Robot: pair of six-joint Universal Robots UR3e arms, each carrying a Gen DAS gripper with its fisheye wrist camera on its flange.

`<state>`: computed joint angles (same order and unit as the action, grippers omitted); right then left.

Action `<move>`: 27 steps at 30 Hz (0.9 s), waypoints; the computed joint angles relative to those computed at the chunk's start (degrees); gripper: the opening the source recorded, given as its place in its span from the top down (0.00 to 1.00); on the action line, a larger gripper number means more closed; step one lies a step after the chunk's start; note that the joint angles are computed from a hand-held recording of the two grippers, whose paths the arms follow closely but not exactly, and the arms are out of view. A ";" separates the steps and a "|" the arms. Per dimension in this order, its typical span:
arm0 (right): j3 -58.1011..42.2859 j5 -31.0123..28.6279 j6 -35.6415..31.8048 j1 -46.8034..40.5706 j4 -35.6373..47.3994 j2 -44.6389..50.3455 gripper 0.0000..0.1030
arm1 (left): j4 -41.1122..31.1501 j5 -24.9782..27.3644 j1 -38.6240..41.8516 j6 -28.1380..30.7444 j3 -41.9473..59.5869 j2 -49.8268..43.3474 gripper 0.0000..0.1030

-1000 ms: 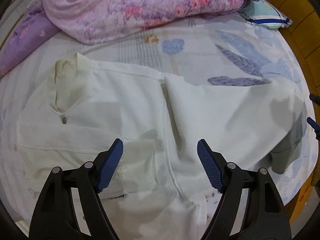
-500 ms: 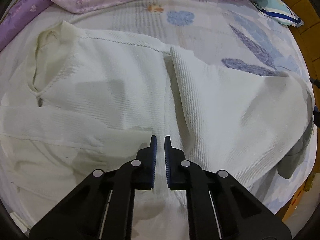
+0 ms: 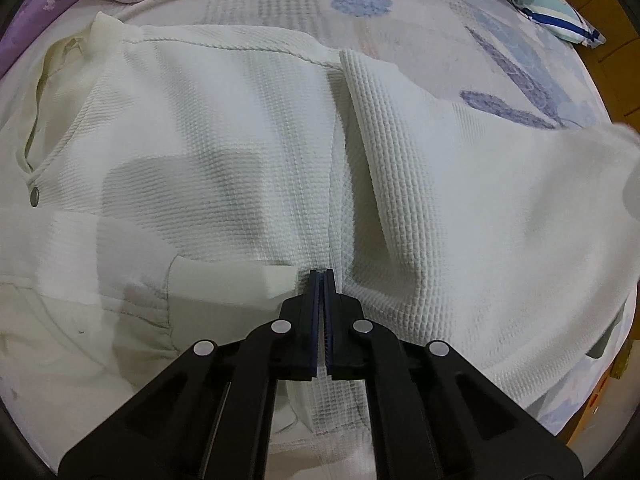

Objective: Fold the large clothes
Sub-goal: 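Lift the grey-cuffed sleeve with the right gripper while the left pins the jacket body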

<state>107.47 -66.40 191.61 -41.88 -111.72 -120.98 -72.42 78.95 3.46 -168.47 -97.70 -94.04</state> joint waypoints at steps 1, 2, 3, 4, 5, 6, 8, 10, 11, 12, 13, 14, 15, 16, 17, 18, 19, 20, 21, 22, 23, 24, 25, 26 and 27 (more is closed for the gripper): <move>-1.26 0.30 0.66 0.94 -0.16 -0.43 0.86 | 0.21 -0.22 0.15 0.16 -0.25 0.11 0.98; -2.48 0.41 1.55 2.02 -0.63 -0.33 0.86 | 0.56 -0.69 0.54 0.43 -0.79 0.34 0.98; -4.62 0.64 2.63 3.52 -0.59 -0.32 0.86 | 0.79 -1.20 1.07 0.83 -1.26 0.55 0.98; -6.88 0.19 4.12 5.72 -1.09 0.17 0.86 | 0.93 -1.64 1.53 1.17 -1.63 0.71 0.98; -9.61 -1.30 5.75 8.83 -1.87 1.38 0.86 | 1.14 -2.40 2.19 1.76 -2.26 1.06 0.98; -11.76 -2.74 6.93 11.62 -2.94 2.81 0.86 | 1.21 -2.94 2.77 2.39 -2.74 1.33 0.98; -17.51 -7.02 9.97 19.20 -5.32 6.84 0.86 | 1.11 -3.77 3.34 3.29 -3.11 1.57 0.98; -22.88 -10.71 12.09 25.99 -6.77 10.84 0.86 | 0.94 -4.83 4.03 4.31 -3.88 2.24 0.98; -26.66 -13.58 13.41 30.45 -7.14 13.88 0.86 | 0.71 -5.35 4.52 5.13 -4.09 2.50 0.98; -29.59 -15.58 14.47 33.87 -7.44 16.39 0.86 | -0.10 -6.23 5.31 6.27 -4.05 2.75 0.98; -32.47 -17.28 15.39 36.96 -7.59 18.75 0.86 | -1.34 -6.92 6.20 7.33 -3.80 3.05 0.98; -35.05 -19.09 16.43 40.16 -8.35 21.16 0.86 | -3.19 -7.53 7.78 9.10 -3.79 3.90 0.98; -38.36 -21.15 17.55 44.03 -9.26 24.21 0.86 | -5.47 -7.84 8.80 10.51 -2.58 4.06 0.98; -41.79 -23.30 18.25 47.50 -9.32 27.21 0.86 | -6.94 -8.29 9.77 11.76 -2.00 4.52 0.99; -44.32 -24.80 18.60 49.78 -8.97 29.33 0.86 | -9.48 -9.37 11.43 13.99 -1.13 5.30 0.99; -48.98 -27.47 19.71 53.89 -8.42 33.40 0.86 | -11.15 -9.76 12.32 15.23 -0.42 5.89 0.99; -51.92 -28.67 20.44 56.25 -8.05 36.01 0.86 | -13.63 -10.23 13.92 17.33 0.68 6.86 0.99; -54.23 -29.45 20.97 58.11 -7.73 38.07 0.86 | -16.38 -10.21 15.95 19.75 1.99 8.48 0.99; -58.43 -31.09 21.85 61.34 -7.31 41.92 0.86 | -17.15 -9.27 16.92 20.75 2.46 9.72 0.99; -61.55 -32.00 22.16 63.07 -6.16 44.34 0.86 | -19.12 -8.49 19.27 23.11 3.58 11.20 0.99; -67.06 -33.56 22.86 65.80 -4.23 48.65 0.86 | -21.84 -8.64 21.97 25.24 4.96 11.97 0.99; -71.45 -34.56 23.74 67.80 -2.69 52.02 0.86 | -24.39 -8.51 24.46 26.60 6.76 12.28 0.99; -77.18 -35.41 24.68 69.69 -0.59 55.99 0.86 | -26.11 -8.33 26.62 27.99 7.54 12.98 0.99; -83.18 -35.94 25.45 71.51 1.53 60.28 0.86 | -28.01 -7.40 30.23 30.62 9.15 13.70 0.99; -89.18 -37.17 25.97 73.41 3.27 64.59 0.86 | -28.42 -6.66 32.52 32.17 9.56 14.85 0.99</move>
<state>18.29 -103.58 217.58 31.53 -108.45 -56.39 -100.84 72.28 35.98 -136.30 -88.14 -79.19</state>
